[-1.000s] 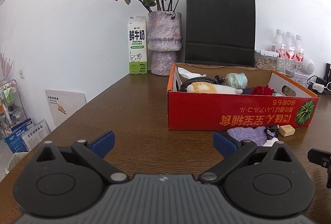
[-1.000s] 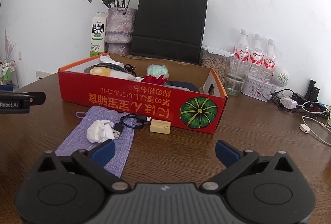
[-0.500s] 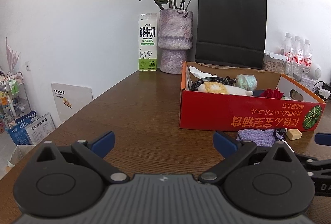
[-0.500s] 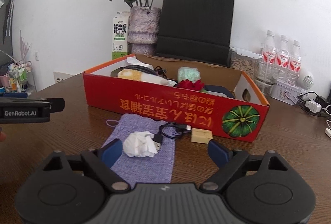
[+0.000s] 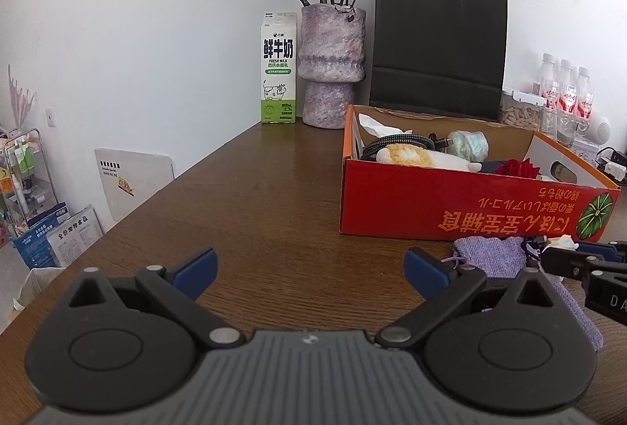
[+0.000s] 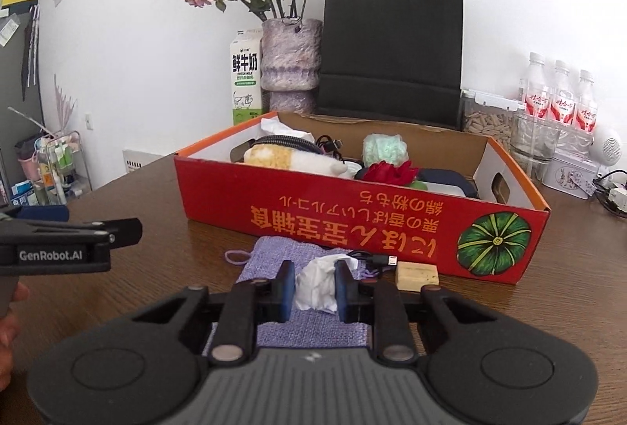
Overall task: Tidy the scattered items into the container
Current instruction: 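Grasp the crumpled white tissue on the purple pouch with the right gripper, then grasp the black USB cable with the left gripper while the right gripper holds the tissue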
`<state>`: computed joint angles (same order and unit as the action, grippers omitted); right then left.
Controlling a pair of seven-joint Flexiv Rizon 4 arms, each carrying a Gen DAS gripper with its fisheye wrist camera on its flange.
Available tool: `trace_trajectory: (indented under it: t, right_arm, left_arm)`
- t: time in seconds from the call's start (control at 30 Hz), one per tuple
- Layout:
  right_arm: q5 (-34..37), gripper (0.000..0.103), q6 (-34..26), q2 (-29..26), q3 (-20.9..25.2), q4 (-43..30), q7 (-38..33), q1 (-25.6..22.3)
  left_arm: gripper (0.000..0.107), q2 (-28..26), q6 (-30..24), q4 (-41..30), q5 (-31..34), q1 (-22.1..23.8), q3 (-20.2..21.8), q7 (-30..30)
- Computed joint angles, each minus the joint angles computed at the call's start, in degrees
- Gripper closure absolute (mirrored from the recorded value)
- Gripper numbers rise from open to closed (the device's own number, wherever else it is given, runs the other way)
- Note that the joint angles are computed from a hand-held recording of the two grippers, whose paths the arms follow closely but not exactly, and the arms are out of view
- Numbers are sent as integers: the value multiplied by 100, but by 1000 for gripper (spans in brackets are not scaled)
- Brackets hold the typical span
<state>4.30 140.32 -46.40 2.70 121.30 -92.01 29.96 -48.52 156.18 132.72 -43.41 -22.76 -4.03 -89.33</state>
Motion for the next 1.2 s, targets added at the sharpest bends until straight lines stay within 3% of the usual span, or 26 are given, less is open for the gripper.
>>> trace_trajectory:
  t: [0.27, 0.43, 0.67, 0.8, 0.97, 1.07, 1.2]
  right_arm:
    - [-23, 83, 138, -5, -20, 2, 226, -354]
    - [-91, 83, 178, -34, -71, -16, 267, -511]
    - [-262, 83, 216, -51, -75, -26, 353, -733]
    - [-380, 83, 263, -54, -83, 11, 352, -859]
    - [-592, 83, 272, -62, -88, 43, 357, -1057]
    - [-730, 83, 254, -65, -87, 51, 367, -1190]
    - [-904, 83, 251, -70, -53, 66, 442, -1358]
  left_arm:
    - [4, -18, -6, -59, -152, -127, 19, 198]
    - [4, -144, 105, -350, -676, -439, -9, 897]
    - [4, -156, -361, -854, -261, -475, -167, 1522]
    - [10, -238, -803, -1344, -110, -531, -212, 1927]
    - [26, -354, -1560, -1938, -88, -568, -240, 2303]
    - [40, -420, -2097, -2266, -465, -752, -140, 2602]
    - [47, -403, -2550, -2379, -300, -655, -148, 2418]
